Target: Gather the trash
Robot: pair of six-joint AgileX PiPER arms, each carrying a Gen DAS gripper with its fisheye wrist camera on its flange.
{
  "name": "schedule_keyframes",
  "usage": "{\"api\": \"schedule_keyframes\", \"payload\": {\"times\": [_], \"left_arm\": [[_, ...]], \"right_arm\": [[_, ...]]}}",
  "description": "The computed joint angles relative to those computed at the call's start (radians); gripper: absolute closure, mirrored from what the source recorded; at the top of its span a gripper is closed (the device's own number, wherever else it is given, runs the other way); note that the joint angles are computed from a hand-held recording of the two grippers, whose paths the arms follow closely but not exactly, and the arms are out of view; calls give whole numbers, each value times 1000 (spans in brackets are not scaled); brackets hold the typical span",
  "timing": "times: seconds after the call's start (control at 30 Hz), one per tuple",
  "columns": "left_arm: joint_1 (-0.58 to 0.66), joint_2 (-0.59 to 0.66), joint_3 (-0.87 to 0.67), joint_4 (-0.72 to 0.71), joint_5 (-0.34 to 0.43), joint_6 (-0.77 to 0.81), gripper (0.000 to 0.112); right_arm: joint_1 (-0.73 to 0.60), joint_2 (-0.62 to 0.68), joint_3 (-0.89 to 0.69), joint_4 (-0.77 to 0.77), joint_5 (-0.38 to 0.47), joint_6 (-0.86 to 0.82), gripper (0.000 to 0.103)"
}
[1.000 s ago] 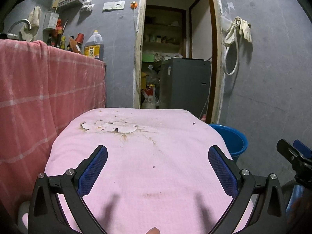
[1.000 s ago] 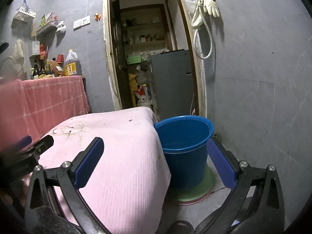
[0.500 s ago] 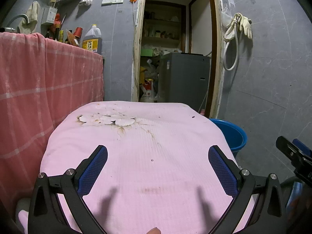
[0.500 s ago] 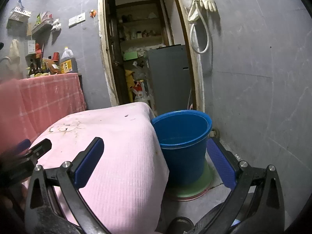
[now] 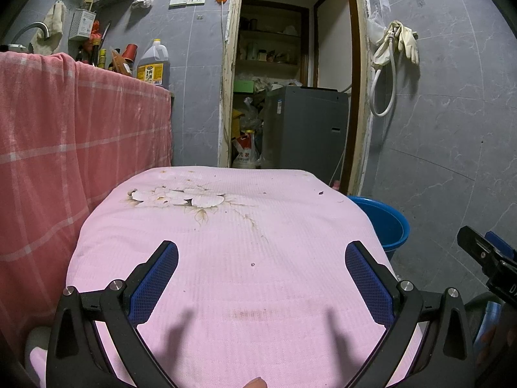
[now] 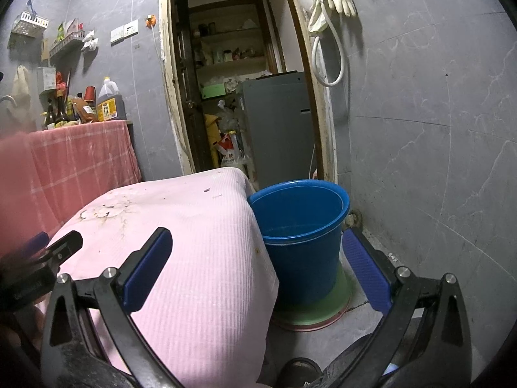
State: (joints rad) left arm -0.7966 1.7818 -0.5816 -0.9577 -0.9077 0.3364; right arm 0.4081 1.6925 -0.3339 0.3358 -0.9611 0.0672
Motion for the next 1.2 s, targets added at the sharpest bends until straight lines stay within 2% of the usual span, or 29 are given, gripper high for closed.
{"api": "schedule_keyframes", "payload": {"times": [1.2], "left_arm": [[6, -5, 4, 6, 4, -1, 11]], "right_arm": [[-12, -6, -2, -13, 10, 2, 0]]}}
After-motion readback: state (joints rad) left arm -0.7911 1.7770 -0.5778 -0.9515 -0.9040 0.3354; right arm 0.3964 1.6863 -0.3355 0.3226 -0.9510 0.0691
